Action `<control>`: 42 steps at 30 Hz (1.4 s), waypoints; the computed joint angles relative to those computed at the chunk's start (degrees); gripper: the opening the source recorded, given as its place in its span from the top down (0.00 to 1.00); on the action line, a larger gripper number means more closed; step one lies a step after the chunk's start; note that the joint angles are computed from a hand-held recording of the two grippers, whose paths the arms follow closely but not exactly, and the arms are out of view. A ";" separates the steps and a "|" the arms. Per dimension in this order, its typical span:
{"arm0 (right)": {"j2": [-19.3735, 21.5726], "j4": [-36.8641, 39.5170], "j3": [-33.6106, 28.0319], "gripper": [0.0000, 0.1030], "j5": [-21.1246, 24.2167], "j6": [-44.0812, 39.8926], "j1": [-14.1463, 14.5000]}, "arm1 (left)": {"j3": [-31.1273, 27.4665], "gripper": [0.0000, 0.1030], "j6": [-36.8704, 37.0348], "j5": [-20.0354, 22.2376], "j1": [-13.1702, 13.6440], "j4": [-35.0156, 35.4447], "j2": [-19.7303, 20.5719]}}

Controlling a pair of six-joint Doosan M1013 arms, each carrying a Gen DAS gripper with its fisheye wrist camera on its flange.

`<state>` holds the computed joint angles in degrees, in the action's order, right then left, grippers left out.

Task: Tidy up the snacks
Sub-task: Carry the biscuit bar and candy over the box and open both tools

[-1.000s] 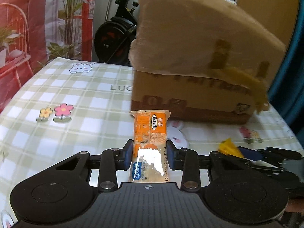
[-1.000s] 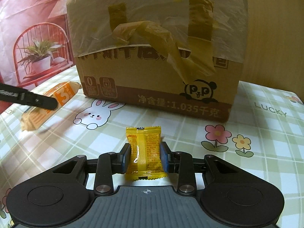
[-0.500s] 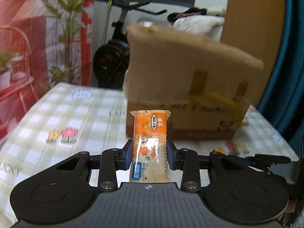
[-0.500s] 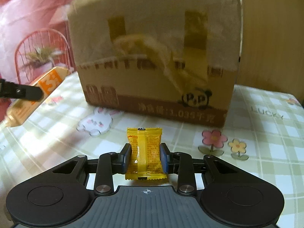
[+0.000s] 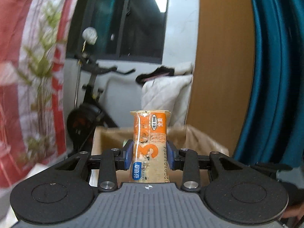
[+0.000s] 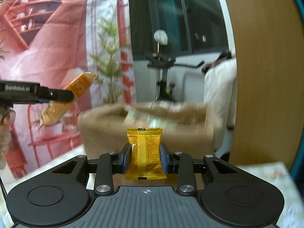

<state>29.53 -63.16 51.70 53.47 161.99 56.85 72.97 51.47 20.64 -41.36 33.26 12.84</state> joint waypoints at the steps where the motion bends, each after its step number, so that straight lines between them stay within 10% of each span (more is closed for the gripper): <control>1: 0.60 0.50 -1.66 0.72 0.39 -1.30 -0.68 | -2.30 0.63 3.16 0.45 0.21 -2.78 1.44; 4: 3.41 1.60 -7.63 0.72 3.74 -6.24 -2.31 | -8.71 0.63 12.91 2.12 1.07 -14.82 5.63; 12: 10.08 7.62 -18.93 0.72 11.36 -12.23 -5.14 | -22.39 0.63 15.82 12.47 1.18 -19.65 15.29; 23: 9.99 9.21 -17.32 0.67 12.91 -10.60 -5.64 | -23.23 0.57 18.78 16.46 2.16 -21.95 16.09; 31: 9.43 7.71 -17.59 0.31 13.32 -10.69 -4.62 | -19.98 0.17 22.74 15.34 1.62 -19.82 13.05; 42: 9.86 5.83 -21.97 0.01 15.76 -11.86 -2.16 | -16.22 0.09 16.71 16.04 1.33 -14.70 8.51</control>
